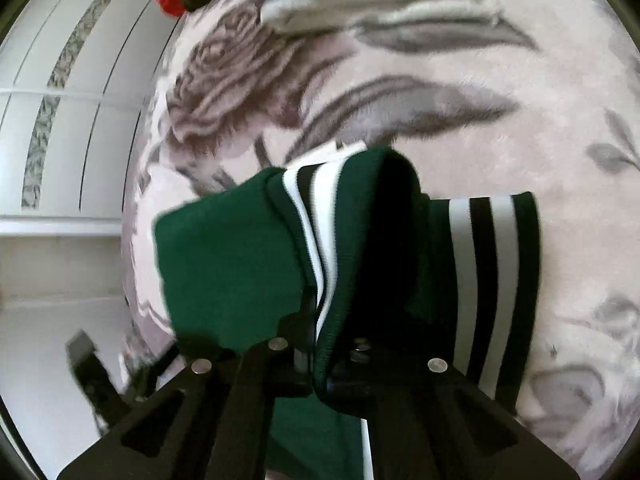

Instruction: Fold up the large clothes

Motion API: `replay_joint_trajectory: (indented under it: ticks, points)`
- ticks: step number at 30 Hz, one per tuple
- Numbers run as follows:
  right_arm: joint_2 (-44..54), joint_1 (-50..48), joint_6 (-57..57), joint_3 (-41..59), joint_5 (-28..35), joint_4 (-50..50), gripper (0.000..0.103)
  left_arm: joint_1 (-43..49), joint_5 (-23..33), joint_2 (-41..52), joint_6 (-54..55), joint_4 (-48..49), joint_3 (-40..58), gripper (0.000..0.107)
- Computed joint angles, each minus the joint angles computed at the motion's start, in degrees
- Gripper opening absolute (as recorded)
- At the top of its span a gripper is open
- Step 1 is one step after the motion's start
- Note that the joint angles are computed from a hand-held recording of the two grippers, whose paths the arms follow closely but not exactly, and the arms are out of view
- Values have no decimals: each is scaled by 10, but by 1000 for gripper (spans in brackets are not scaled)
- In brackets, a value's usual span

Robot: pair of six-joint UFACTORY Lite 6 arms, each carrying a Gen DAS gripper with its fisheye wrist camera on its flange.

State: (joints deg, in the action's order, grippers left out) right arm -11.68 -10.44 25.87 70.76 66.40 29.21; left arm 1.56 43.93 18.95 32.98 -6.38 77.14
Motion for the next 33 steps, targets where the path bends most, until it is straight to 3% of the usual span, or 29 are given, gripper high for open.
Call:
replay_joint_trajectory:
  ticks: [5, 9, 13, 17, 18, 21, 24, 27, 30, 33]
  points:
    - [-6, -25, 54, 124, 67, -86, 2, 15, 31, -15, 36, -40, 20, 101]
    - [48, -76, -5, 57, 57, -101, 2, 9, 20, 8, 30, -34, 12, 101]
    - [116, -102, -73, 44, 68, -19, 4, 1, 1, 10, 17, 2, -1, 101]
    - [58, -166, -94, 81, 168, 22, 23, 26, 19, -18, 30, -3, -7, 101]
    - [33, -179, -94, 76, 185, 23, 31, 34, 26, -28, 32, -6, -9, 101]
    - [-86, -232, -90, 16, 263, 36, 38, 56, 40, -56, 34, -8, -27, 101]
    - [-194, -251, -89, -93, 308, 42, 38, 51, 29, -76, 20, 9, -68, 101]
    - [-283, -232, -69, -226, 273, 46, 35, 33, -7, -82, 4, 29, -113, 101]
    - [-311, -129, -4, -247, 197, 22, 12, 18, -51, -74, 1, 43, -136, 102]
    - [-310, -65, 70, -209, 178, -18, 7, 30, -33, -33, 38, -6, -104, 103]
